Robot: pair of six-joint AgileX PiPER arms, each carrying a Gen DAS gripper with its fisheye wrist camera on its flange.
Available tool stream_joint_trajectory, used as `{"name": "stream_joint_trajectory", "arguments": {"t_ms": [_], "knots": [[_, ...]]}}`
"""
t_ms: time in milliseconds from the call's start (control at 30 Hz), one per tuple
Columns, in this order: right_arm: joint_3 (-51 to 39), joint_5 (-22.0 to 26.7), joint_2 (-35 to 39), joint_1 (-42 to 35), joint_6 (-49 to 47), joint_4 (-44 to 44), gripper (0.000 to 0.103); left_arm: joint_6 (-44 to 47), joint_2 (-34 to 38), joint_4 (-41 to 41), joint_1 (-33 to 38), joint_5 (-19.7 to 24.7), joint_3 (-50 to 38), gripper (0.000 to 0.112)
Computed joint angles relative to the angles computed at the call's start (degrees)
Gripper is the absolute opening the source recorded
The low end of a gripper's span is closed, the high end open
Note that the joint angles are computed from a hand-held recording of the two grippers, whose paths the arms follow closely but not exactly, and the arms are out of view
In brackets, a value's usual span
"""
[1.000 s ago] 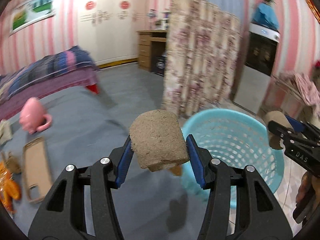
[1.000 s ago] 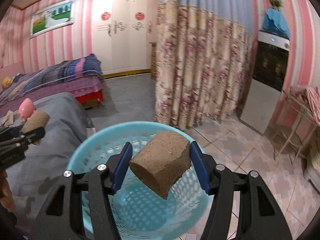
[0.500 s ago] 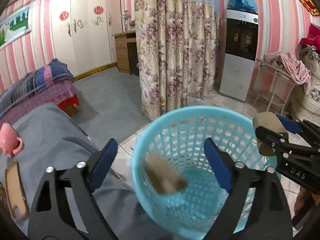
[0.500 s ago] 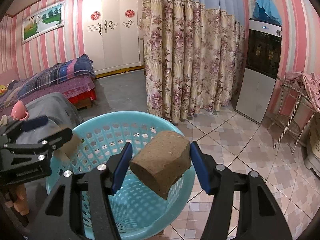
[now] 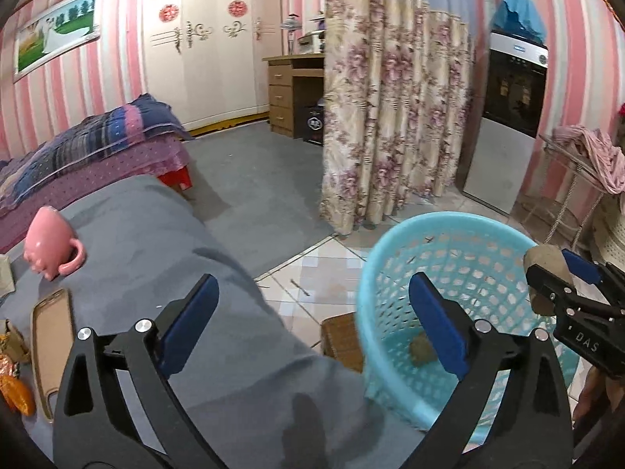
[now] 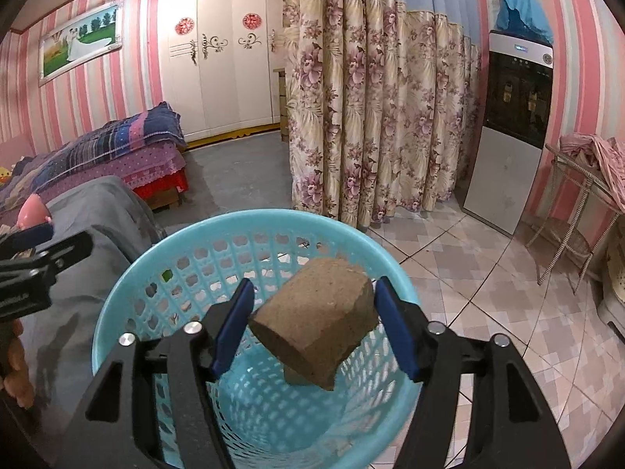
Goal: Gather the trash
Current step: 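Carry the tubes over the blue basket and open both tools to drop them, then move both tools back over the table items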
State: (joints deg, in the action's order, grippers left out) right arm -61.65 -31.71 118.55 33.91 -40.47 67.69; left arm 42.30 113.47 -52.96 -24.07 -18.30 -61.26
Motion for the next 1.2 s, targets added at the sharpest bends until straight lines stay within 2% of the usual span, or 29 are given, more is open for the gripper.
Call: {"name": "stream_joint_trajectory", "arguments": {"t_ms": [100, 300, 600, 767, 933, 1100, 1200], "knots": [[-1.7, -1.2, 1.4, 0.6, -1.8, 2.9, 0.091, -1.8, -1.2, 1.7, 1.2, -0.7, 1.9, 0.096], [-2.8, -2.9, 2.3, 2.2, -6.1, 8.5, 0.097, -5.7, -2.8, 5.1, 3.0, -1.0, 4.4, 0.096], [-3.6, -6.1, -0.2, 6.2, -11.6, 14.3, 0.098, -13.2, -9.1, 12.0, 5.9, -1.8, 12.0, 0.096], [-6.2, -7.0, -0.6, 10.0, -14.8, 17.0, 0.098, -17.7, -16.0, 17.0, 10.0, -2.7, 19.3, 0.097], [-12.2, -6.8, 1.5, 15.0, -17.8, 19.8, 0.098, -17.4, -23.0, 19.3, 16.1, -3.5, 26.4, 0.097], [-20.6, -4.9, 5.4, 18.6, -24.7, 24.0, 0.098, -29.8, -30.1, 36.3, 29.6, 0.6, 31.8, 0.097], [-26.0, -3.8, 7.8, 20.6, -28.0, 26.2, 0.098, -38.5, -32.8, 48.4, 38.4, 0.8, 33.9, 0.097]]}}
